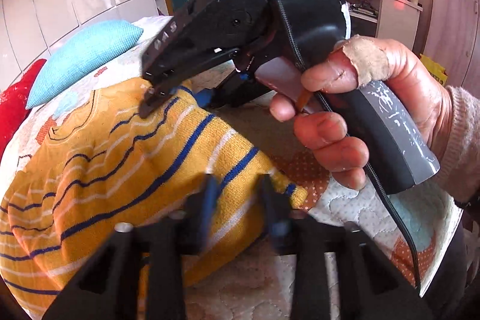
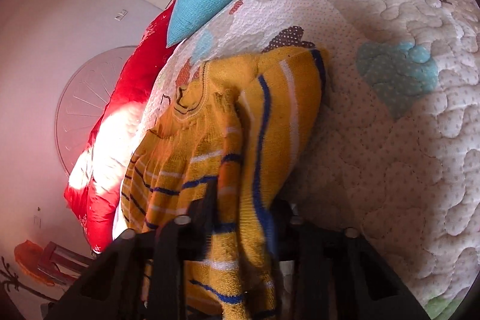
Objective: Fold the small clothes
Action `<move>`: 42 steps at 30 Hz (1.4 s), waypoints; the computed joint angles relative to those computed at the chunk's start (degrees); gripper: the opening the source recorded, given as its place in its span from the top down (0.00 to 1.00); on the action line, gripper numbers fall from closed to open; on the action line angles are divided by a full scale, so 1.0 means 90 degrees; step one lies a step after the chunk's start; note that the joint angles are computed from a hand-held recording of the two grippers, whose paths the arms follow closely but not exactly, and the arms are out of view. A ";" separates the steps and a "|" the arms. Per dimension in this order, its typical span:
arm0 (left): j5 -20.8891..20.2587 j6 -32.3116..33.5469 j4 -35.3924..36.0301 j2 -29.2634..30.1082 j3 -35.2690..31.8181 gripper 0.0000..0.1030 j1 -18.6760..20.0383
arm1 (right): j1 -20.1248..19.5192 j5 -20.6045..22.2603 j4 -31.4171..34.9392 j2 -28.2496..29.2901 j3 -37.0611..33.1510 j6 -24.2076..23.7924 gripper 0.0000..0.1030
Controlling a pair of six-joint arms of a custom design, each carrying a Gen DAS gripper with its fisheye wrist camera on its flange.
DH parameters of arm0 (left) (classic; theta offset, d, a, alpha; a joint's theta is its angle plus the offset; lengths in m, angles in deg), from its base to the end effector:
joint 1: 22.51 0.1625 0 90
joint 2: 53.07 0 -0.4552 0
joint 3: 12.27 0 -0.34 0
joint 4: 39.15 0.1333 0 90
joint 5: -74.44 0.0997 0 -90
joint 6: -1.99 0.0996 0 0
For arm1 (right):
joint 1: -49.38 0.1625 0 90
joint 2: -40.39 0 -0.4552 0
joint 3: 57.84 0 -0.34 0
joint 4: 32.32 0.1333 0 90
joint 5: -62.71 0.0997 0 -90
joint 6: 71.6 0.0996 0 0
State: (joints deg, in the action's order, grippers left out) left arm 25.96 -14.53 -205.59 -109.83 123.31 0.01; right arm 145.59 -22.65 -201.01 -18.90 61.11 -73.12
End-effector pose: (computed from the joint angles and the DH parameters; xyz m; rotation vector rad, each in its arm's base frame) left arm -0.3042 -0.3419 0.1310 1.0982 2.2585 -0.5982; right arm 0.1979 -0.5124 0.1991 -0.2231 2.9989 -0.4986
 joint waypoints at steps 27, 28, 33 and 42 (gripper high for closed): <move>0.0321 -0.1739 0.0523 -0.6395 0.1243 0.95 0.1478 | 0.3387 -0.2886 0.2065 0.4000 -0.4572 0.0182 0.79; 0.0438 -0.1776 0.0649 -0.6516 0.1204 0.95 0.1478 | 0.3460 -0.3054 0.2118 0.4096 -0.4685 0.0069 0.76; 0.1011 -0.2091 0.1123 -0.6964 0.1024 0.82 0.1520 | 0.3581 -0.3240 0.2343 0.4360 -0.5178 0.0021 0.75; 0.1126 -0.2516 0.1706 -0.7208 0.0904 0.60 0.1718 | 0.3590 -0.2999 0.2726 0.4614 -0.5800 0.0546 0.68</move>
